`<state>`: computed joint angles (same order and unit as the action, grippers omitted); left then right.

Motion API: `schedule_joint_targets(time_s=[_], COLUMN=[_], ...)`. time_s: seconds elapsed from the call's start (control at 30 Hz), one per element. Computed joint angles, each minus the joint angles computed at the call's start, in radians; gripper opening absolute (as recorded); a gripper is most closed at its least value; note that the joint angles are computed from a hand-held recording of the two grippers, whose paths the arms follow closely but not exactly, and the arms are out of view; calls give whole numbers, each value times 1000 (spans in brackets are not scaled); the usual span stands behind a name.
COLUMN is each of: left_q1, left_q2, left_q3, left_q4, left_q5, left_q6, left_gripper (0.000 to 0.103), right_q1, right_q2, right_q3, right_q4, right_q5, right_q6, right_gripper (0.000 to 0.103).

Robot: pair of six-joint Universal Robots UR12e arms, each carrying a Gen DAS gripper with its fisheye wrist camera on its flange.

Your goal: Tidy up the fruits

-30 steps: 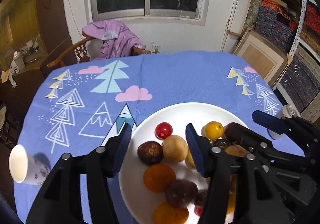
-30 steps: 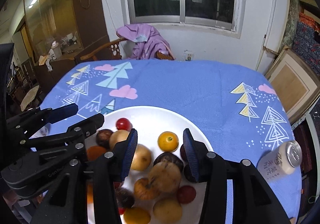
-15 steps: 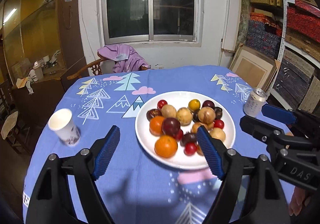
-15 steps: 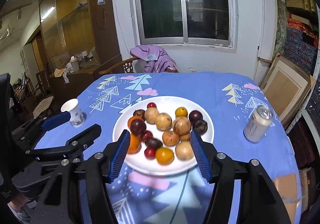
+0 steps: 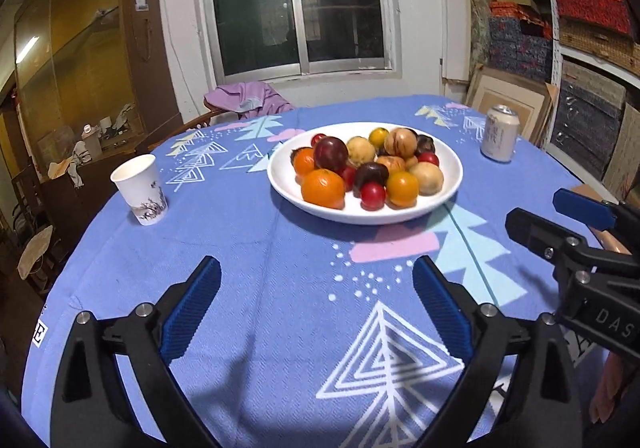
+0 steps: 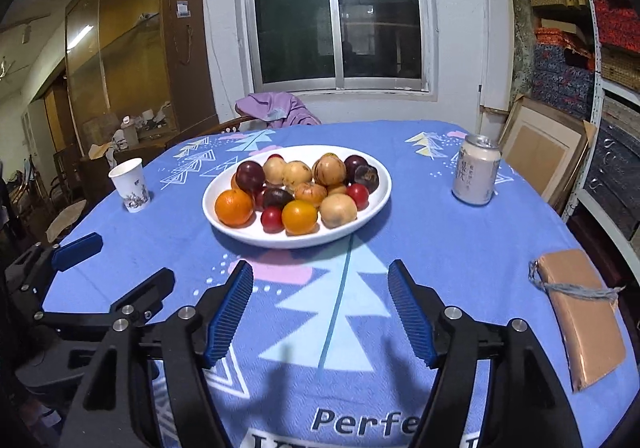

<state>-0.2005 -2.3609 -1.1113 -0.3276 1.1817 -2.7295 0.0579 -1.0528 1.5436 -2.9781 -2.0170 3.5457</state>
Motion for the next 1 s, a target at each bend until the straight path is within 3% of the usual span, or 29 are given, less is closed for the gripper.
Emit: schedule_joint_targets(time_s=[0.23,0.37,0.67,0.83,1.0], left_q1=[2,5,6,10,11], left_q2=[2,5,7,1,-1], left_q3=[-9,-1,-5,13,10], left_q4=[28,-14,18,-25,0], left_q5=[-10,-22,3,-4,3], left_q6=[3,-9,-45,-71,-84], left_gripper=[99,99,99,99,99], right_q1=[1,2,12,12,12], right_q2=[-7,-8,-11,-10,-10], right_q3=[26,30,43,41,41], right_q4=[-27,-41,-62,-52,-49], right_q5=[-12,-14,-68,-61,-63], right_q6=[35,43,49,38,37], right_gripper=[89,91,98,98,98])
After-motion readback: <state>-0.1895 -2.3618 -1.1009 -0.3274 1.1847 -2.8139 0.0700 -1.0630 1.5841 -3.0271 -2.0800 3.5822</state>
